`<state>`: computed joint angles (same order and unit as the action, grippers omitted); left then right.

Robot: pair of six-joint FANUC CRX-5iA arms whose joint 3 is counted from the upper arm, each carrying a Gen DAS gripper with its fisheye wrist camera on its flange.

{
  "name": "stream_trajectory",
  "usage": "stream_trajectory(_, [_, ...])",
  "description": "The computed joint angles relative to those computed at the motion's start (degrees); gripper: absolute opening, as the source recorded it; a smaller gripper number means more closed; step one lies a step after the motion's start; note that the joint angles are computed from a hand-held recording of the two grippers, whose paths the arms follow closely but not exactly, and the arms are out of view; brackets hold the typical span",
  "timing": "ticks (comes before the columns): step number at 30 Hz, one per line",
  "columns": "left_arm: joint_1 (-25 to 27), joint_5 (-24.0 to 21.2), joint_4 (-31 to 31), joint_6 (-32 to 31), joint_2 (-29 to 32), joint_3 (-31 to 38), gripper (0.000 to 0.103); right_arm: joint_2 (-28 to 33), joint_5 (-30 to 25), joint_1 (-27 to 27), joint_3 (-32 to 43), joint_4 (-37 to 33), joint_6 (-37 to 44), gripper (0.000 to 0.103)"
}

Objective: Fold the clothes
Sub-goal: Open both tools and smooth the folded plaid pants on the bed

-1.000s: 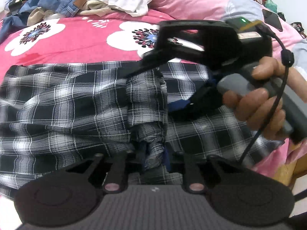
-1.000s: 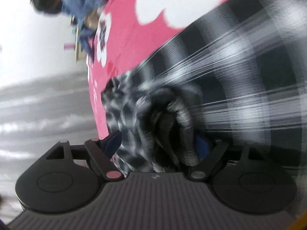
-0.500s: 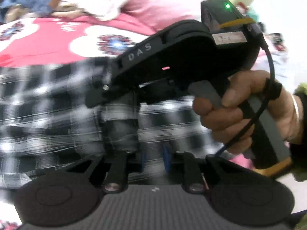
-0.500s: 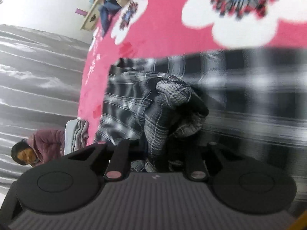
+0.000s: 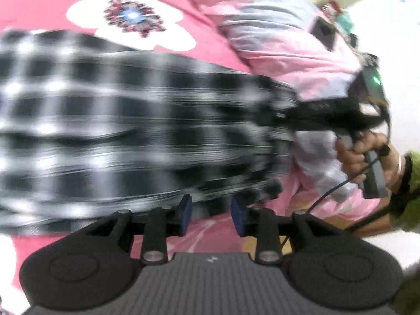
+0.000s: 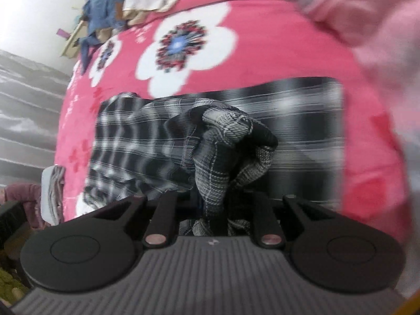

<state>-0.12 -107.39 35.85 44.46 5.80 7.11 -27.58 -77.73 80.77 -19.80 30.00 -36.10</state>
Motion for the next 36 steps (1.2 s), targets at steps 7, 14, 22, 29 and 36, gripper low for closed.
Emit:
stream_trajectory(7, [1.90, 1.47, -3.42, 3.45, 1.13, 3.20, 0.032, -3.13, -4.59, 2.74, -0.67, -1.96, 0.88, 0.014])
stream_trajectory(14, [3.81, 3.91, -7.35, 5.65, -0.19, 2.96, 0.034, -0.11, -8.08, -3.85, 1.46, -13.06, 11.61, 0.037])
stream_trajectory(22, [9.89, 11.56, -6.12, 8.95, -2.15, 2.74, 0.036, 14.08, -27.35, -7.05, 22.71, -16.41, 29.29, 0.054])
stream_trajectory(29, [11.27, 22.30, -6.55, 10.64, -1.76, 0.09, 0.040, 26.96, -0.65, -18.91, 30.10, -9.51, 67.13, 0.029])
stream_trajectory(36, [10.72, 24.23, -11.68, 8.25, -0.57, -1.67, 0.035, 46.23, 21.47, -30.91, 43.46, -16.30, 89.12, 0.012])
